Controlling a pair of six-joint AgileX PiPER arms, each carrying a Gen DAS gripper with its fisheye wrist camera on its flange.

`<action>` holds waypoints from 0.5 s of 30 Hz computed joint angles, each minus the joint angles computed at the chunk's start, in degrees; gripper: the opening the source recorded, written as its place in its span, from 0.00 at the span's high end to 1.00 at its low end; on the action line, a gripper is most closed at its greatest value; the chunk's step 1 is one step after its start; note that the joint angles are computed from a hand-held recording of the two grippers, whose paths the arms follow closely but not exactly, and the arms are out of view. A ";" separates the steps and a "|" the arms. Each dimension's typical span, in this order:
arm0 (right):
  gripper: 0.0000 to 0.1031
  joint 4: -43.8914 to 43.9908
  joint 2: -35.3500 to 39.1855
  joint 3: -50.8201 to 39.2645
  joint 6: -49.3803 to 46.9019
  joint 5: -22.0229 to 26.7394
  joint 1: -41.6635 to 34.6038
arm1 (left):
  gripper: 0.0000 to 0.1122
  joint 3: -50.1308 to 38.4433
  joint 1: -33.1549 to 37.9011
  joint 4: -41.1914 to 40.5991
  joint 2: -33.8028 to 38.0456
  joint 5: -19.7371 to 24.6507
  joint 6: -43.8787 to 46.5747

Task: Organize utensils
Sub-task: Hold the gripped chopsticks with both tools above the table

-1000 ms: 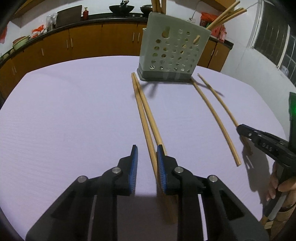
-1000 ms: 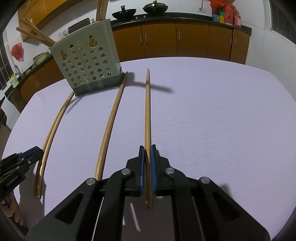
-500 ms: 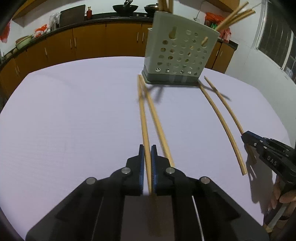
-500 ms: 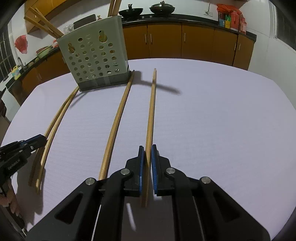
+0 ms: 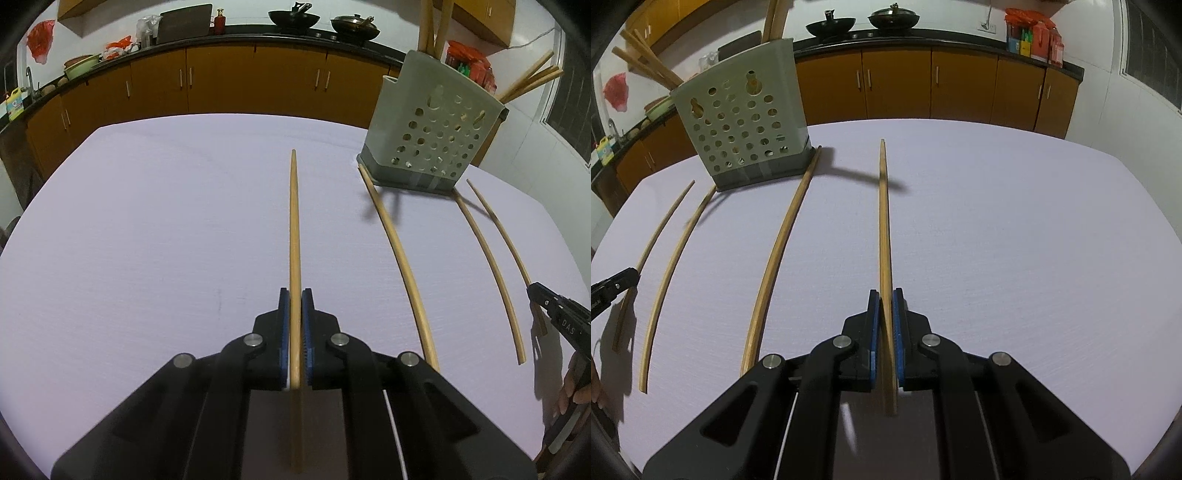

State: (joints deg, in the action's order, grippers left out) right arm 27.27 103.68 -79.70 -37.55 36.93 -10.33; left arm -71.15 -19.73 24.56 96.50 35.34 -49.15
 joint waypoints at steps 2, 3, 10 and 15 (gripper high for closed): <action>0.92 0.36 0.29 -0.34 -0.37 0.27 -0.27 | 0.92 0.46 0.69 -1.52 -0.31 -1.04 1.05; 0.92 0.42 0.42 -0.49 -0.47 0.35 -0.34 | 0.92 0.77 1.07 -2.45 -0.51 -1.64 1.65; 0.92 -0.91 -0.43 0.49 0.96 -0.51 0.52 | 0.92 1.62 1.84 -4.80 -1.35 -2.85 3.09; 0.92 -0.84 -0.23 0.30 0.94 -0.49 0.56 | 0.92 1.69 2.25 -6.30 -1.31 -3.66 3.90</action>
State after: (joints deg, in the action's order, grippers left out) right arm 26.43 103.45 -79.40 -36.61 36.44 -9.76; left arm -69.46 -17.48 18.27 95.19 31.68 -45.25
